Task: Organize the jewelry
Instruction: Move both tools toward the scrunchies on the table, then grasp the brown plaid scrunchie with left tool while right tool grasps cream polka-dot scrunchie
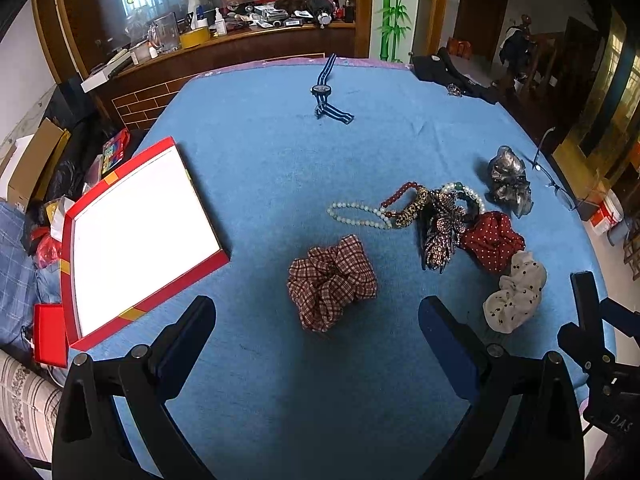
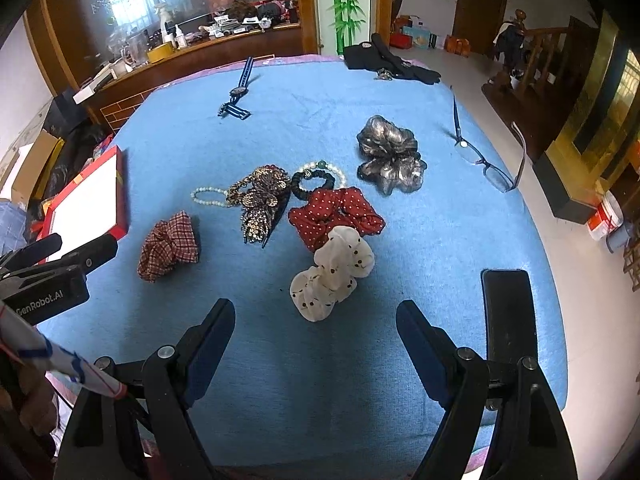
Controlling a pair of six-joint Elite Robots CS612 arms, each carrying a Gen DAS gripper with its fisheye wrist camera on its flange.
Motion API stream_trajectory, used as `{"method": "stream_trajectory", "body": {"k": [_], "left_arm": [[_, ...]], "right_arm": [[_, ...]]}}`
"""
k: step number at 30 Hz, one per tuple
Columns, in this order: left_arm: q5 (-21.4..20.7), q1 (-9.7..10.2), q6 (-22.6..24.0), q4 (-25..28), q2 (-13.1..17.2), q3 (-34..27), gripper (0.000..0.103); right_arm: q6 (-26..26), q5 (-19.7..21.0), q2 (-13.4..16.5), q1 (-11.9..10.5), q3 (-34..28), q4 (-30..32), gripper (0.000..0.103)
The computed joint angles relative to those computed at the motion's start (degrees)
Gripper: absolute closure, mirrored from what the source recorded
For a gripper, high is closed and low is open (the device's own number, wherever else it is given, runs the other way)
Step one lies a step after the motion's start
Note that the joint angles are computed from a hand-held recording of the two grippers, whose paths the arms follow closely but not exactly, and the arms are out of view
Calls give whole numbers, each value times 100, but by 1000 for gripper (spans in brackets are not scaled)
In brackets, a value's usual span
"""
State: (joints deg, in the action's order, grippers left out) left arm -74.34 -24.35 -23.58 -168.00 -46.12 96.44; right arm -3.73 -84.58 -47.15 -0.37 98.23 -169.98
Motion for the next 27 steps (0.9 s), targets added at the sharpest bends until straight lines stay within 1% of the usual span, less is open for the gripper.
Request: {"method": "stream_trajectory", "body": {"k": [12, 15, 19, 24, 27], "left_arm": [[-43, 19, -102, 370, 101, -150, 2], [-68, 54, -161, 482, 129, -189, 2], [-145, 150, -313, 634, 183, -244, 2], [-310, 230, -347, 858, 269, -363, 2], [-624, 278, -167, 920, 396, -528, 2]], "right_arm": [[65, 111, 127, -65, -174, 290, 17], [123, 118, 161, -94, -213, 321, 17], [294, 181, 208, -160, -277, 421, 17], [526, 289, 259, -240, -339, 570, 17], [587, 343, 288, -262, -367, 634, 17]]}}
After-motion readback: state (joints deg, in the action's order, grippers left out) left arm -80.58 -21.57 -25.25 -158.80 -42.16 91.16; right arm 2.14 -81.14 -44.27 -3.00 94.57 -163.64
